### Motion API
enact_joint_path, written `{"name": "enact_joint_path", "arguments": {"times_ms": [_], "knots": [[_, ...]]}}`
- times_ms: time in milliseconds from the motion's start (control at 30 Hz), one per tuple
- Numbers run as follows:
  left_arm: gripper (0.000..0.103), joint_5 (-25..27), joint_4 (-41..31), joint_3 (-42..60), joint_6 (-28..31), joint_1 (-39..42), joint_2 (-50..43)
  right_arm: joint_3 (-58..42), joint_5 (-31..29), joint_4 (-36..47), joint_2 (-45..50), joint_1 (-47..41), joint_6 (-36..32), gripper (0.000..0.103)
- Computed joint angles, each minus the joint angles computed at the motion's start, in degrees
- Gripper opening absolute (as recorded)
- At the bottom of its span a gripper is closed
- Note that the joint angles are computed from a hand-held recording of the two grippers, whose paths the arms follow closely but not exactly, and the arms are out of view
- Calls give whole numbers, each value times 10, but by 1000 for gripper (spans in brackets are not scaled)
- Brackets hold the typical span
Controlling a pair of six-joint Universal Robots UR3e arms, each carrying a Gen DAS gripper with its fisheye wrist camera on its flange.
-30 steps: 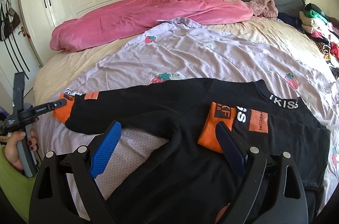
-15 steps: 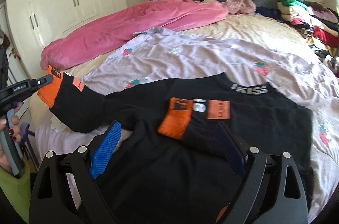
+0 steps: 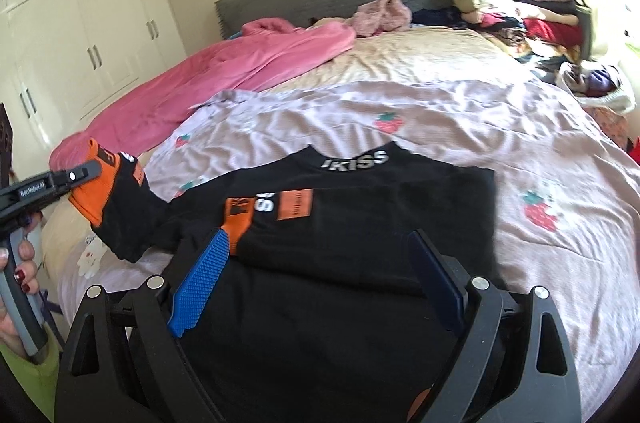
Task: Fold small clothes
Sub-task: 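Fold the held sleeve across the shirt body and open the left gripper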
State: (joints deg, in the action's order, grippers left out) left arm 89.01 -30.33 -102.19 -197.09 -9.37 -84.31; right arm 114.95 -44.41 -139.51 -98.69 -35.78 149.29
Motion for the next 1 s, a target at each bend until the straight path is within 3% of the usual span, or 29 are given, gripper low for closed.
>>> {"name": "enact_joint_path", "arguments": {"times_ms": [467,767,1000], "knots": [[1,17,-34,135,-19,-119,-189,23,48,140,-63,-163,-127,90],[1,31,-47,175,-11,-154,-259,37,69,162,-69,-209,-149,90],[6,-8,-33,165,-10,-150,-279,42,61,140,-53,-197,-140,90]]}}
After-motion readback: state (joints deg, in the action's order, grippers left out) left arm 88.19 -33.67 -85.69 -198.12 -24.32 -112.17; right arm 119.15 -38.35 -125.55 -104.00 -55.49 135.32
